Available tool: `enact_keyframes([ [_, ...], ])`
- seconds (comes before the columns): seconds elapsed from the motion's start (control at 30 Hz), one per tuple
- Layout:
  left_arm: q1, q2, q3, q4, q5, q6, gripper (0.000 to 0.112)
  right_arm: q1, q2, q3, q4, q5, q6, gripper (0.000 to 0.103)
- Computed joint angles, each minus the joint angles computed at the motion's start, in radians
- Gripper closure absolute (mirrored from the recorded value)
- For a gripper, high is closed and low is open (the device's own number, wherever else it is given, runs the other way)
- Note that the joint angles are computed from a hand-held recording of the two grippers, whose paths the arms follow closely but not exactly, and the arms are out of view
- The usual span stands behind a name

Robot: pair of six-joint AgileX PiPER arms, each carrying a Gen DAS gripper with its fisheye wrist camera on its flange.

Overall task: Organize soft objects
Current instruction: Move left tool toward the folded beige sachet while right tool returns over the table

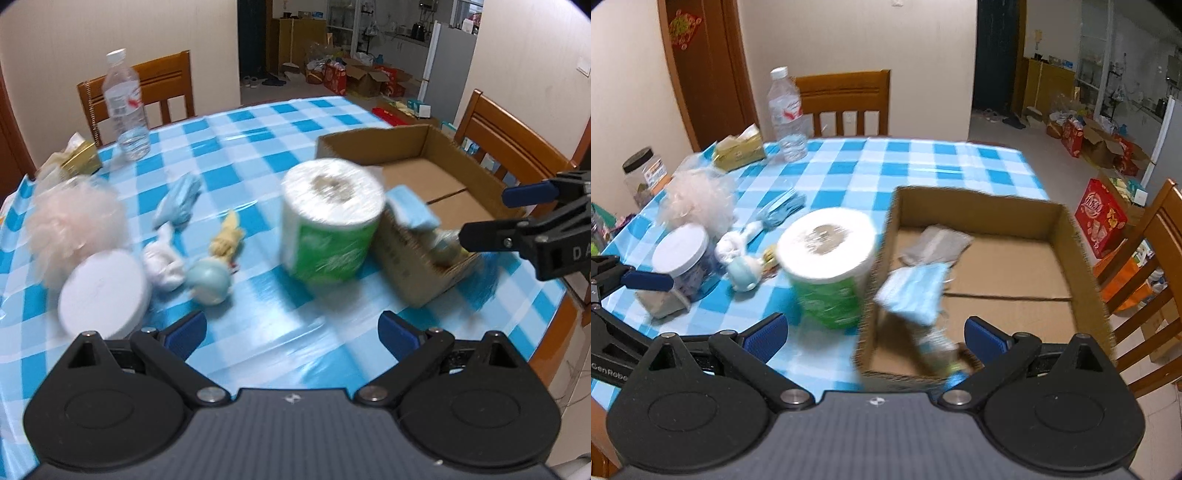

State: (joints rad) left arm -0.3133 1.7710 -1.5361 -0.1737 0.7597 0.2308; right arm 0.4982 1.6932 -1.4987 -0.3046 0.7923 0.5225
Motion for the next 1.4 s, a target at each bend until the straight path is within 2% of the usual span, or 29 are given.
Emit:
enact_keyframes([
  [0.33, 0.213, -0.041, 0.118, -0.134, -0.019, 0.219, 0.013, 0.174, 0.193, -0.243, -0.043, 0.158, 0.093, 0.000],
  [0.57, 0.322, 0.005, 0.105, -0.174, -0.028, 0.322, 0.013, 0.237, 0.340, -0.457, -0.045, 0.273, 0.099, 0.000],
  [0.73, 0.365, 0.061, 0.072, -0.213, -0.013, 0.390, 0.013, 0.267, 0.423, -0.588, -0.051, 0.351, 0.097, 0.000],
  [0.9, 0.377, 0.089, 0.057, -0.273, 0.020, 0.464, 0.013, 0.277, 0.463, -0.647, -0.043, 0.395, 0.087, 0.000],
  [1.27, 0.356, 0.060, 0.088, -0.335, 0.087, 0.492, 0.014, 0.236, 0.472, -0.632, 0.027, 0.351, 0.018, 0.000],
  [1.4, 0.341, 0.036, 0.112, -0.308, 0.089, 0.459, 0.014, 0.219, 0.488, -0.645, 0.067, 0.334, -0.022, 0.000],
])
